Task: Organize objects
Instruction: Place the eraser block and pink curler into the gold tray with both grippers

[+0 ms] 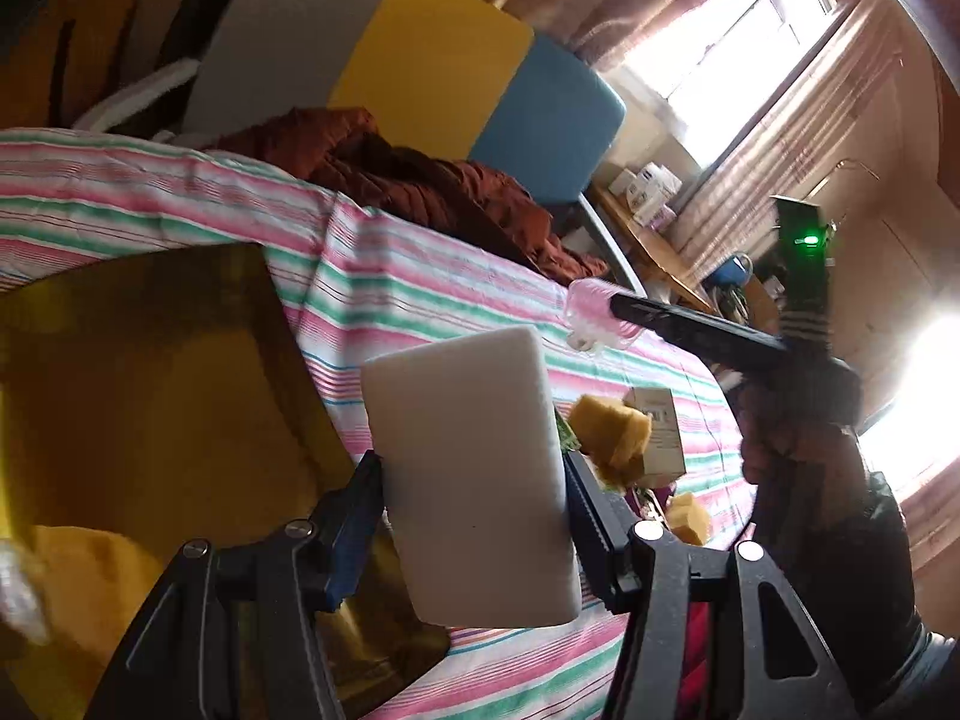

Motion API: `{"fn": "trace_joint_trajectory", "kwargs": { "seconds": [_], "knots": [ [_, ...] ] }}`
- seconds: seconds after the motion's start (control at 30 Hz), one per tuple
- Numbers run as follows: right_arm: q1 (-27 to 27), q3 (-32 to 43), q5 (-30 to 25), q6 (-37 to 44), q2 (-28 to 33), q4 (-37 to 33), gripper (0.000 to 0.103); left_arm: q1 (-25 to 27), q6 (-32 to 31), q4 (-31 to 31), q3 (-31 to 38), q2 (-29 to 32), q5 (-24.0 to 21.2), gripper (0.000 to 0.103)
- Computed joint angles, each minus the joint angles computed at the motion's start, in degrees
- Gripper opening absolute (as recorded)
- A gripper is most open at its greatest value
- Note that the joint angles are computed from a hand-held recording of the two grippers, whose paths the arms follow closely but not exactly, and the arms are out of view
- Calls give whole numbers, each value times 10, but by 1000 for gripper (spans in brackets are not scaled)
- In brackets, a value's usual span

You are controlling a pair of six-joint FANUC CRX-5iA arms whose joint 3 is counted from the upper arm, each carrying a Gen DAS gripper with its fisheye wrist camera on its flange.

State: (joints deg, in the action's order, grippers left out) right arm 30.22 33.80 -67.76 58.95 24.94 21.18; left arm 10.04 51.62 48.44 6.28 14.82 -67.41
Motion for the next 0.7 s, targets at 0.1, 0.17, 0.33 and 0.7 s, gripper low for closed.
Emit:
{"fn": "trace_joint_trajectory", "kwargs": {
  "seconds": [0.1, 0.17, 0.33, 0.7],
  "knots": [
    [15, 11, 27, 3, -7, -13, 35, 21, -4, -1, -14, -18, 17, 59],
    [26, 25, 37, 12, -2, -25, 35, 40, 0, -3, -18, -26, 30, 59],
    [55, 89, 42, 45, 33, -80, 35, 87, 18, -30, -17, -34, 64, 59],
    [90, 414, -96, 60, 249, -139, 37, 164, 47, -97, -50, -47, 47, 61]
  ]
}}
